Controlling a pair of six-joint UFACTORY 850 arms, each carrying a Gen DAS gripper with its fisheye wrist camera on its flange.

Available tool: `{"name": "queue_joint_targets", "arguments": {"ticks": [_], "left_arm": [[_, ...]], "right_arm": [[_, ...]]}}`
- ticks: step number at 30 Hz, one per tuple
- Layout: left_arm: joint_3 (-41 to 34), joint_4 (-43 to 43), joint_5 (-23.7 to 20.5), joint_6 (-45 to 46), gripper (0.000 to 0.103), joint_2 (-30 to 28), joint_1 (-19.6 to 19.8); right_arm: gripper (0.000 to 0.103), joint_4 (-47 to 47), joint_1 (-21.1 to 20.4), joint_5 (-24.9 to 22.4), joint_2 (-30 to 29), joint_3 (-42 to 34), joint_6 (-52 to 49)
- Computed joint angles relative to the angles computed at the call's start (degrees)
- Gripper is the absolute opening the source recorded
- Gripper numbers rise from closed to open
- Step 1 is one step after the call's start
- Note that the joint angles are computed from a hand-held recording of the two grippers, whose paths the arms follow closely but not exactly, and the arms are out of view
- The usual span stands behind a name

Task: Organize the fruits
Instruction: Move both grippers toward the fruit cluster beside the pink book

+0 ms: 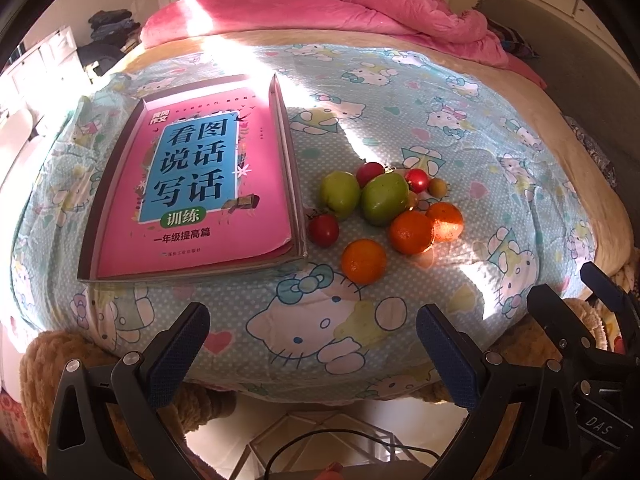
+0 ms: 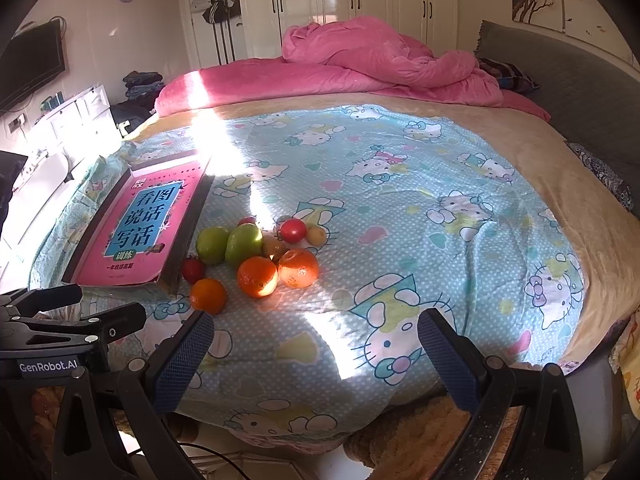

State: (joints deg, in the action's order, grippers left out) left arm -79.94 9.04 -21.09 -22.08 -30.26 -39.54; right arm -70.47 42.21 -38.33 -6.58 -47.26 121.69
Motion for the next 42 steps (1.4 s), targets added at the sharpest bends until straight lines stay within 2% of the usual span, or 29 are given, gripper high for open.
{"name": "queue_joint_targets", "arguments": {"ticks": [27, 42], "left_arm": [[-1.0, 0.3, -0.4, 1.2, 0.103, -1.1, -0.7], [-2.2, -8.9, -0.8, 10.6, 0.103, -2.7, 0.3]], "right_arm": [[0.103, -1.8, -1.8, 3.5, 0.4, 1.4, 3.1], [0.103, -3.5, -4.0, 6.1, -0.1, 1.9, 3.2]]}}
